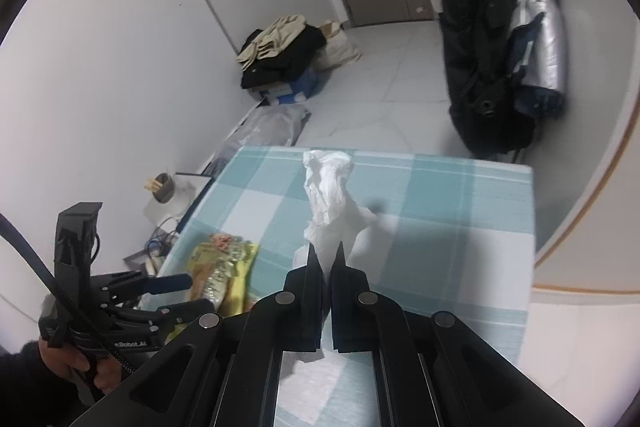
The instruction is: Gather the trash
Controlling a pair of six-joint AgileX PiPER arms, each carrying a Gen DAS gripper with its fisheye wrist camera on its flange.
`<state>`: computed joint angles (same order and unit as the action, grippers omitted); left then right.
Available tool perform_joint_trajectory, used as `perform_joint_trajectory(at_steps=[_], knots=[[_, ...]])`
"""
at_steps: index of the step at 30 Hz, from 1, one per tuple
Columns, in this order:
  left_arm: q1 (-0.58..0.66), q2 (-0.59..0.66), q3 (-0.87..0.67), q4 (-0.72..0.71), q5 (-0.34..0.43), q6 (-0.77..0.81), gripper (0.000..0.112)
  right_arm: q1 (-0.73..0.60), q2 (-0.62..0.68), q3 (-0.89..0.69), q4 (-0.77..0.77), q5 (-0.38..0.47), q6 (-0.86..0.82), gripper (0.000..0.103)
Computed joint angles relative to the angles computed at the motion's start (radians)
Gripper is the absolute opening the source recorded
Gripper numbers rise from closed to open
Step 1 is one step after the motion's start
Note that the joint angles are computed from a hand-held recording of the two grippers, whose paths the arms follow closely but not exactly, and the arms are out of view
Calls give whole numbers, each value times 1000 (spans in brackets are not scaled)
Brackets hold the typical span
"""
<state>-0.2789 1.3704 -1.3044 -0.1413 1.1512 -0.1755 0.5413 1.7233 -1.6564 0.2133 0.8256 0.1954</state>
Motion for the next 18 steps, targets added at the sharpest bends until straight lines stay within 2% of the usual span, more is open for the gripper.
perform_joint_trajectory(at_steps=[2, 3, 8, 11, 13, 18], knots=[[-19, 7, 0, 20, 3, -16, 51, -15, -11, 18, 3, -1, -3, 2], [-18, 13, -2, 10, 6, -10, 45, -19, -17, 27, 3, -4, -3, 2], [-52, 24, -5, 36, 12, -22, 39, -58, -53, 77, 27, -21, -20, 2], [-50, 20, 2, 32, 10, -18, 28, -74, -64, 96, 61, -31, -51, 2], [-40, 23, 2, 13, 7, -6, 15, -79, -68, 105, 74, -38, -69, 2], [-39, 18, 4, 17, 3, 1, 9, -77, -70, 110, 70, -44, -67, 3]])
